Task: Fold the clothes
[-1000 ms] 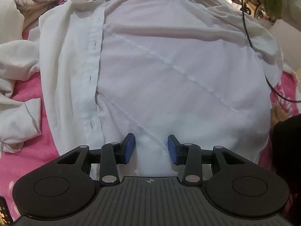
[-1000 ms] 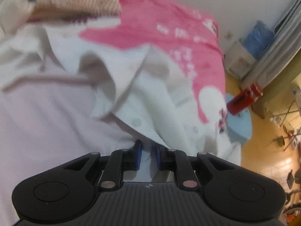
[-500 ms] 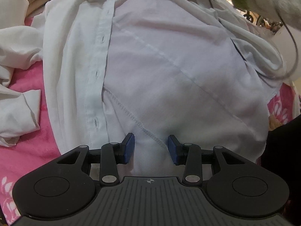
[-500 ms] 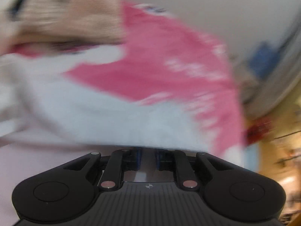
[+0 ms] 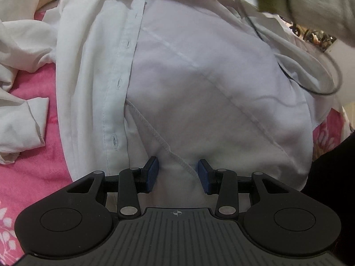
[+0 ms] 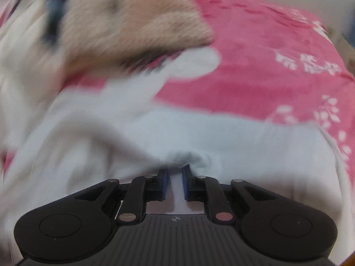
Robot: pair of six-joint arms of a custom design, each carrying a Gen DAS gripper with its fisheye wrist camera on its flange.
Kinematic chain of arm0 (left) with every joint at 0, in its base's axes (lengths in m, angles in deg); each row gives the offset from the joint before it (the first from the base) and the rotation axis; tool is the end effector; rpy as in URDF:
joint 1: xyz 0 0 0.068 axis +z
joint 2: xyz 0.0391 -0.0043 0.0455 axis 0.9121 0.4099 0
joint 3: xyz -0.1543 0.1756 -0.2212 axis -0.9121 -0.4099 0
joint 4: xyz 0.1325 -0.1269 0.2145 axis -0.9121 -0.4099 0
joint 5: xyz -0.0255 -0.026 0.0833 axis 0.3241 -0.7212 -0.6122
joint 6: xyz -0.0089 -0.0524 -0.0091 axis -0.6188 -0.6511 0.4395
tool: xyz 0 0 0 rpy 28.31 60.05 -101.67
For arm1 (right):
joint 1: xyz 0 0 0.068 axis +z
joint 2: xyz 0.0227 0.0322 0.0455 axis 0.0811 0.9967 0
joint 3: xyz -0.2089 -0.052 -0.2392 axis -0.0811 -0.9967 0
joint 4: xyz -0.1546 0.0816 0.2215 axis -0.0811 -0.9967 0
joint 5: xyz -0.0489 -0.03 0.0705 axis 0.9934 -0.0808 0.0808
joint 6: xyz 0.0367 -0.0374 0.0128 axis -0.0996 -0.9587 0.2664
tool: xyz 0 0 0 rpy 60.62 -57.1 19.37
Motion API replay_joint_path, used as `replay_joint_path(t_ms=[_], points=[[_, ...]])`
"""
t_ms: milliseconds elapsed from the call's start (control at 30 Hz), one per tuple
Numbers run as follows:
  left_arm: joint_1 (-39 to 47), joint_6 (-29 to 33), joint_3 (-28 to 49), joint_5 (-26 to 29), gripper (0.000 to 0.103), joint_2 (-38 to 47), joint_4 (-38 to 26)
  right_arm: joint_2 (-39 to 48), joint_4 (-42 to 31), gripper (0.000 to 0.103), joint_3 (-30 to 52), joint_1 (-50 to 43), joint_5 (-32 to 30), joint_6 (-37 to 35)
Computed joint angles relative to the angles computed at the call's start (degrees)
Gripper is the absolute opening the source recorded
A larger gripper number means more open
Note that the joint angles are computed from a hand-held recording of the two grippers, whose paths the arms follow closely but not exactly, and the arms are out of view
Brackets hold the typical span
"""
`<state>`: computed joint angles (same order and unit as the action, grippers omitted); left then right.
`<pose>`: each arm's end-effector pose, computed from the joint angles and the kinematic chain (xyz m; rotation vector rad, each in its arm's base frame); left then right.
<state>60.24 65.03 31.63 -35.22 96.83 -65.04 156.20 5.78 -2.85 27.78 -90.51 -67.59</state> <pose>0.1135 -0.0238 0.1923 0.9894 2.6411 -0.4366 0.3600 0.1646 0.1728 -0.8756 2.4415 0.4345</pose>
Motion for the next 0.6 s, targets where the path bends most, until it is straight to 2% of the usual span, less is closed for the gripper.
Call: replay_joint_path(t_ms=[67,133,233,333,367,467,533,600], points=[[-1.0,-1.0,-0.1,-0.5,0.039,-0.9,-0.3,1.5,7.5,0.011,0.2,1.0,5.7,2.6],[-2.0,-2.5,0.0,-0.9,0.040,-1.3,-0.3,2.6,8.6,0.011,1.6,0.3,6.5,4.8],[-2.8,-3.8,-0.1,-1.0,0.040,-1.6,-0.4,-0.6,4.7,0.013,0.8,-1.8,0.9,5.7],[-3.7,-4.9,0.1,-1.1,0.040,-1.4,-0.4,-5.5,-1.9,0.014,-1.5,-3.8,-9.1,0.3],[-2.1,-3.0,0.6,-0.8,0.040,-0.8,-1.0,-5.9,-4.5,0.014,-1.4,-3.8,-11.2,-2.2],[-1.0,-1.2,1.6,-0.8,0.040,0.8,-1.9,-3.7,-4.5,0.015,-2.0,-1.3,-7.9,-5.8],[-1.8,-1.7,2.3,-1.3,0.040,1.3,-2.5,0.1,2.1,0.013,-2.1,-0.7,-5.9,-3.7],[-3.4,-2.9,2.7,-2.0,0.040,1.6,-2.7,2.5,8.3,0.012,-1.9,-1.7,-6.5,2.3]])
